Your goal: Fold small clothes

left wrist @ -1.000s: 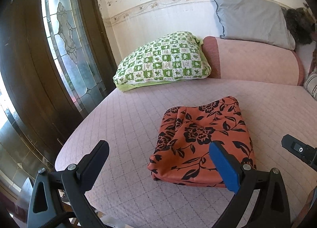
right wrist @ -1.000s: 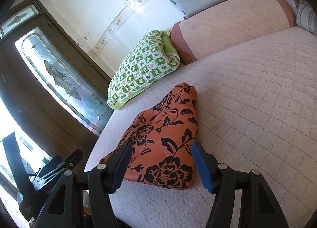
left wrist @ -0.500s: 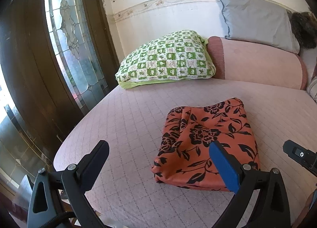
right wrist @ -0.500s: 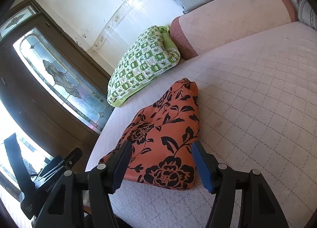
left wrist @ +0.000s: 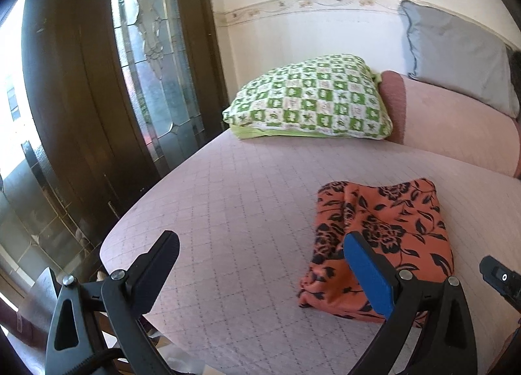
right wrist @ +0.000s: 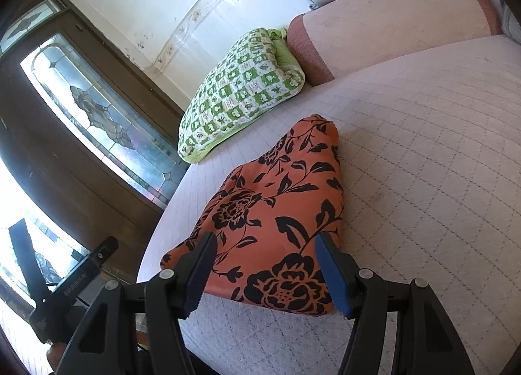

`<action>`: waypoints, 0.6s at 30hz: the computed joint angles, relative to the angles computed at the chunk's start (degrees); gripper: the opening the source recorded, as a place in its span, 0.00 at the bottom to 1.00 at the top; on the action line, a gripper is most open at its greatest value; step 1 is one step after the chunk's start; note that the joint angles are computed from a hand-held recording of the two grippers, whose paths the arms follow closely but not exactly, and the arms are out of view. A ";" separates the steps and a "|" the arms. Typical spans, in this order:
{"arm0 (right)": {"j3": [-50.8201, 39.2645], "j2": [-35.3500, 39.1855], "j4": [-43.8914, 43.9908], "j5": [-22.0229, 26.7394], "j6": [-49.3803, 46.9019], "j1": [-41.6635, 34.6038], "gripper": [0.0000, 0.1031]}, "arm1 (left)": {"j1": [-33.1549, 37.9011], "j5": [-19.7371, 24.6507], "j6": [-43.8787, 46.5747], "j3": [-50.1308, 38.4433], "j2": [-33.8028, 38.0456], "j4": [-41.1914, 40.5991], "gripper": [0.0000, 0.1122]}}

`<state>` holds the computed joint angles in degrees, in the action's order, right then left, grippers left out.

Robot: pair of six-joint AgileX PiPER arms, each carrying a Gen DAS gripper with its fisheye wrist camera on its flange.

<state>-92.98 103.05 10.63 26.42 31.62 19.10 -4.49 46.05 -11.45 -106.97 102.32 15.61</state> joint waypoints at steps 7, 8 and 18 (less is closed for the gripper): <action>-0.50 0.30 -1.94 0.48 1.53 0.57 0.64 | 1.50 -0.12 0.58 -0.84 0.39 -1.18 0.90; -0.45 0.30 -1.85 0.47 1.53 0.48 0.64 | 1.44 -0.17 0.52 -0.86 0.46 -1.13 0.90; 1.69 -0.50 0.79 -0.98 0.95 -2.08 0.75 | 3.00 8.49 7.90 -9.72 8.11 -11.35 0.90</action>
